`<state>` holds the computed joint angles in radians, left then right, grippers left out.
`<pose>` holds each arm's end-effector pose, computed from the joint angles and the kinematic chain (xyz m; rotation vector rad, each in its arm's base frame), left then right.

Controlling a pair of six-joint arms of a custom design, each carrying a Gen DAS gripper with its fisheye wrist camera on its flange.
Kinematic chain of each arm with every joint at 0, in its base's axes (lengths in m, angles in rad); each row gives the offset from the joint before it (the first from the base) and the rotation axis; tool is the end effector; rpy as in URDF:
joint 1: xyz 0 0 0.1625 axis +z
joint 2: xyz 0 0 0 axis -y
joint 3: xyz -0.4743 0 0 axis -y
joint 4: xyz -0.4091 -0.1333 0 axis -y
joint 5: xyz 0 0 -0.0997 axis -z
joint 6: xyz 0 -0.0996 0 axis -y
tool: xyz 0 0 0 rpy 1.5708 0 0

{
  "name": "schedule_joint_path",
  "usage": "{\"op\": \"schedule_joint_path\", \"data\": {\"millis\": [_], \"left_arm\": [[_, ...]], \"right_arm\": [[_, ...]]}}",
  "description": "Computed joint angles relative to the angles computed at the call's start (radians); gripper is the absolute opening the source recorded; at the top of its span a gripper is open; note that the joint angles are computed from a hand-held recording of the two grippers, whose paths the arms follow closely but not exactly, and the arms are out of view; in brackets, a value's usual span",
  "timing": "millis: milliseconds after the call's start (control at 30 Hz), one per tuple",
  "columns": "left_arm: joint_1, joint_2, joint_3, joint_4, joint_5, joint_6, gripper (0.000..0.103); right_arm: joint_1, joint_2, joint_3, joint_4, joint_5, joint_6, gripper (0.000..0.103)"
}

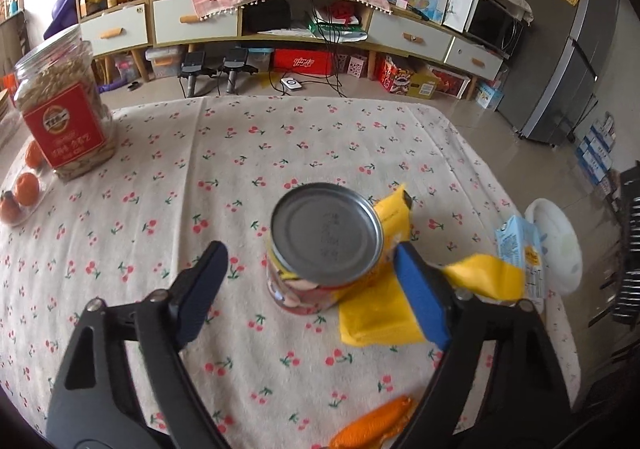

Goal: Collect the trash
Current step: 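Lift black tray with right tool while left tool grasps the red can, then drop black tray into bin from right tool while left tool carries red can there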

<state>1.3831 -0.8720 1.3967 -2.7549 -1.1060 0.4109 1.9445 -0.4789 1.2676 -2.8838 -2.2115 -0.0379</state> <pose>0.0269 -0.8118 0.3114 0.5447 2.4531 -0.7857 0.3737 -0.7509 0.0716 0.2912 -2.4774 0.7951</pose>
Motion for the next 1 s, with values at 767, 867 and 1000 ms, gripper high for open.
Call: {"op": "schedule_joint_path", "data": {"millis": [767, 867, 1000], "left_arm": [[-0.091, -0.076, 0.1, -0.128, -0.009, 0.026, 0.055], [-0.12, -0.083, 0.127, -0.125, -0.024, 0.041, 0.055], [-0.152, -0.08, 0.156, -0.109, -0.039, 0.039, 0.055]], "right_arm": [[-0.133, -0.215, 0.319, -0.147, -0.133, 0.304, 0.061], [-0.156, -0.235, 0.339, -0.161, -0.129, 0.329, 0.061], [-0.179, -0.23, 0.326, -0.159, -0.124, 0.336, 0.062]]}}
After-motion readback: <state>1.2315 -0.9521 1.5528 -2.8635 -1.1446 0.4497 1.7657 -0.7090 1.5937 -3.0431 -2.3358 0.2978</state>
